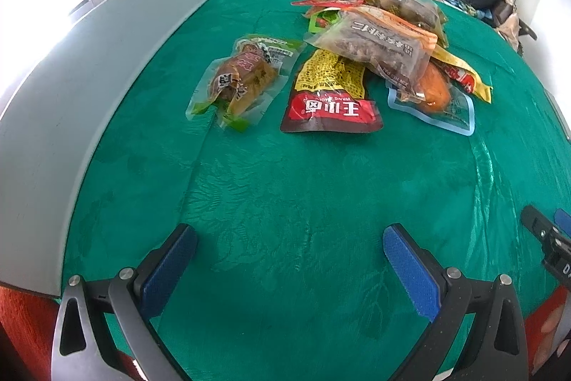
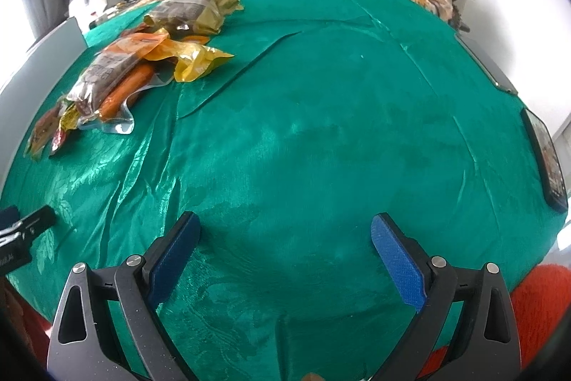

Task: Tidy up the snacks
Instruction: 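Grasp the green-labelled brown meat pack with the left gripper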

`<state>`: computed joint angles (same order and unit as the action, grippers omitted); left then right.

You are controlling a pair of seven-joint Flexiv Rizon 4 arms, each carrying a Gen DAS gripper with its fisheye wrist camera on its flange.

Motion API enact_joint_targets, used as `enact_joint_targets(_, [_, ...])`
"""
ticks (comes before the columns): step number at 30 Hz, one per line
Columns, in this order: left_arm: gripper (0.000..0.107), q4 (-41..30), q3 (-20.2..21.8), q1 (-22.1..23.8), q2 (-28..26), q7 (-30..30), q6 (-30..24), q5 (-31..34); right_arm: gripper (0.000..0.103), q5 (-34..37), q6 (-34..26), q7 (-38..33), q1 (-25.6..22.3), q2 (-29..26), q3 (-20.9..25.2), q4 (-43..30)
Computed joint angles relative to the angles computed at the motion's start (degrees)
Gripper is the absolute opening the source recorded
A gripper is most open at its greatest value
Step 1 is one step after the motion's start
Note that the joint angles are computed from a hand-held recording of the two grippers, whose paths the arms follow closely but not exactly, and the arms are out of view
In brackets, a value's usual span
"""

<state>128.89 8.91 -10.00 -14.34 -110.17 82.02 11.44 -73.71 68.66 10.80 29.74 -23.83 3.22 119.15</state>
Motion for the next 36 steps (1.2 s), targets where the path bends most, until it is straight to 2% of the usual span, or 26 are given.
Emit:
enact_joint_targets(4, [0.103, 0.47, -1.61, 1.41, 0.24, 2.85, -0.30, -1.89, 0.099, 7.50, -1.64, -5.43, 0.38, -0.35, 1.49, -0.91])
enact_joint_targets(7, [0.103, 1.00, -2.81, 2.46, 0.27, 5.52, 0.15, -3.53, 0.099, 5.74, -0.22, -4.37, 1.11, -0.02, -0.07, -0.22])
enact_joint_targets(9, [0.103, 1.69, -4.86, 4.25, 0.57, 9.61, -0.15, -6.32, 0.099, 3.56, 0.61, -2.77, 1.26, 0.12, -0.83, 0.16])
enact_joint_targets(12, [0.103, 3.60, -8.73, 7.57, 1.55, 17.85, -0.52, -12.92, 0.099, -0.72, 1.49, 0.03, 0.98, 0.22, -1.53, 0.42])
enact_joint_targets(15, [0.103, 6.68, -11.48, 10.30, 2.77, 23.35, 1.45, -21.08, 0.099, -4.14, 1.67, 2.38, 0.20, 0.00, -1.36, 0.18])
enact_joint_targets(18, [0.103, 10.48, -18.70, 15.67, 4.37, 32.25, 3.81, -36.92, 0.099, -4.55, 1.35, 2.47, -0.51, -0.22, -0.51, -0.09])
enact_joint_targets(19, [0.103, 10.64, -19.77, 16.45, 4.56, 34.35, 4.09, -40.63, 0.099, -4.76, 1.34, 2.53, -0.67, -0.26, -0.39, -0.17])
enact_joint_targets(20, [0.102, 10.01, -18.98, 16.16, 4.42, 34.47, 4.25, -41.24, 0.099, -5.37, 1.33, 2.98, -0.75, -0.29, -0.38, -0.19])
enact_joint_targets(23, [0.099, 5.16, -12.94, 13.10, 2.88, 32.88, 2.97, -36.35, 0.099, -5.98, 1.21, 3.38, -1.08, -0.46, -0.10, -0.43])
enact_joint_targets(27, [0.097, -6.50, -3.16, 7.21, -2.35, 27.43, -2.48, -20.83, 0.099, -6.71, 1.34, 3.59, -1.46, -0.50, 0.11, -0.48])
enact_joint_targets(30, [0.096, -13.53, -3.94, 8.17, -6.67, 30.14, -7.83, -17.47, 0.099, -6.80, 1.52, 3.39, -1.73, -0.52, 0.28, -0.48])
enact_joint_targets(32, [0.080, -15.77, -4.69, 8.76, -8.39, 31.89, -10.56, -16.75, 0.099, -7.19, 1.84, 3.37, -1.91, -0.49, 0.27, -0.43])
enact_joint_targets(33, [0.049, -16.43, -5.32, 9.31, -9.03, 33.29, -12.34, -16.85, 0.099, -7.43, 2.07, 3.29, -2.03, -0.51, 0.25, -0.46])
enact_joint_targets(36, [0.041, -11.32, -9.98, 13.43, -7.10, 37.38, -7.97, -23.71, 0.099, -7.76, 2.64, 3.08, -2.40, -0.50, 0.38, -0.36])
